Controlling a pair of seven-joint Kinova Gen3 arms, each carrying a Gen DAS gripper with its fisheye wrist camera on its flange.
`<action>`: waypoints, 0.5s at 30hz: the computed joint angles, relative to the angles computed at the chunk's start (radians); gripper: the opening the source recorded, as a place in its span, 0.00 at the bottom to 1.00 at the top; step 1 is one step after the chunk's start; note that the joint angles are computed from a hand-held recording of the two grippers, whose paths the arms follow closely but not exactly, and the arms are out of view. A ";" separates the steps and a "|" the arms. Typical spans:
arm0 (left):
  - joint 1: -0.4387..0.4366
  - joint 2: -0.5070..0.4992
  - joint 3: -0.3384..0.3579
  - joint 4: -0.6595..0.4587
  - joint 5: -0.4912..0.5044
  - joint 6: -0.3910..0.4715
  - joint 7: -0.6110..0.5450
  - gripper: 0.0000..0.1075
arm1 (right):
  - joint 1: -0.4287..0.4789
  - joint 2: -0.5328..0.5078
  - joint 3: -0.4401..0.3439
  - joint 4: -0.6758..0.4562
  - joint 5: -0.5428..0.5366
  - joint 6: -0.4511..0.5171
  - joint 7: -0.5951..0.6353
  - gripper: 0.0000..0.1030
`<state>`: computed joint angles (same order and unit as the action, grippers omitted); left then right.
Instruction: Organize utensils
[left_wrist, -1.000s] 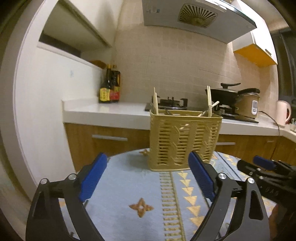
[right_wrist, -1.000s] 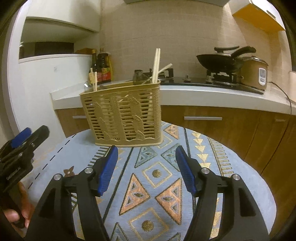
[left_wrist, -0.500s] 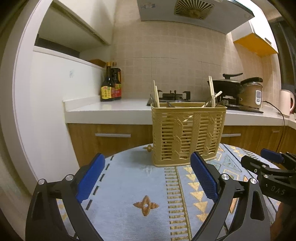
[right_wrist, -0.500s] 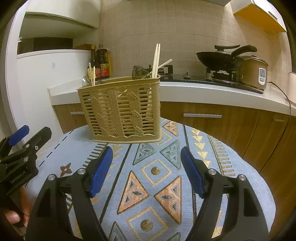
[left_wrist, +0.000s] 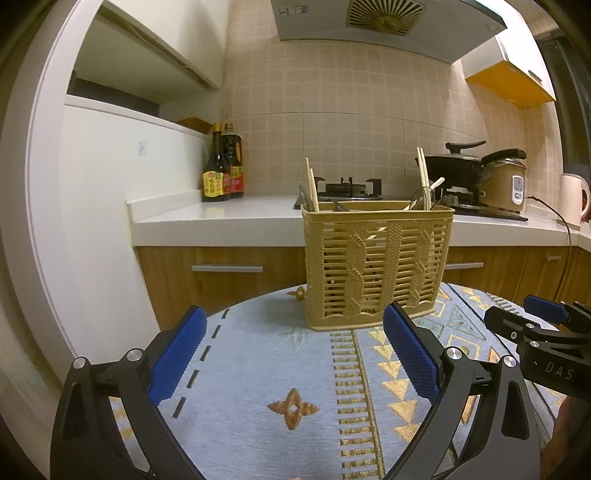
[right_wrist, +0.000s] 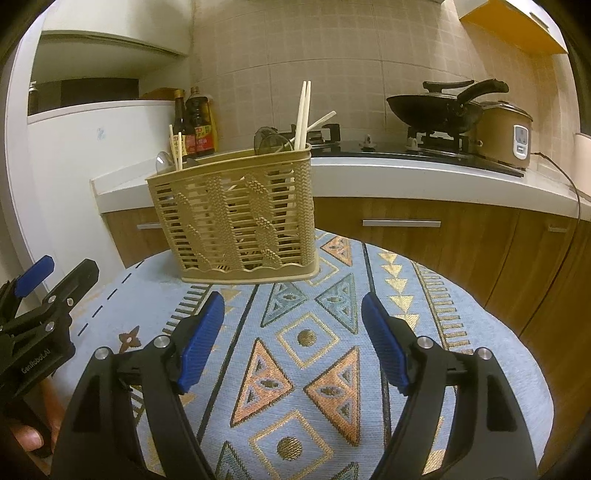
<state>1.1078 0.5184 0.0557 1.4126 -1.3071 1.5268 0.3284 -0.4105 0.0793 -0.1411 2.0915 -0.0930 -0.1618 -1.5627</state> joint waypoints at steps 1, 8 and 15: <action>-0.001 0.000 0.000 -0.001 0.001 -0.001 0.000 0.87 | -0.002 0.000 0.002 -0.001 -0.004 0.001 0.002 0.71; -0.007 0.000 0.000 -0.009 0.014 -0.007 -0.013 0.88 | 0.029 0.002 -0.021 -0.006 0.051 0.011 -0.064 0.71; -0.008 0.000 -0.002 -0.010 0.017 -0.014 -0.013 0.89 | 0.005 0.001 0.001 -0.007 0.032 0.014 -0.043 0.72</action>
<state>1.0994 0.5183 0.0536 1.4027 -1.2898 1.5130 0.3150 -0.4052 0.0806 -0.1401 2.0844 -0.0608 -0.1481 -1.6060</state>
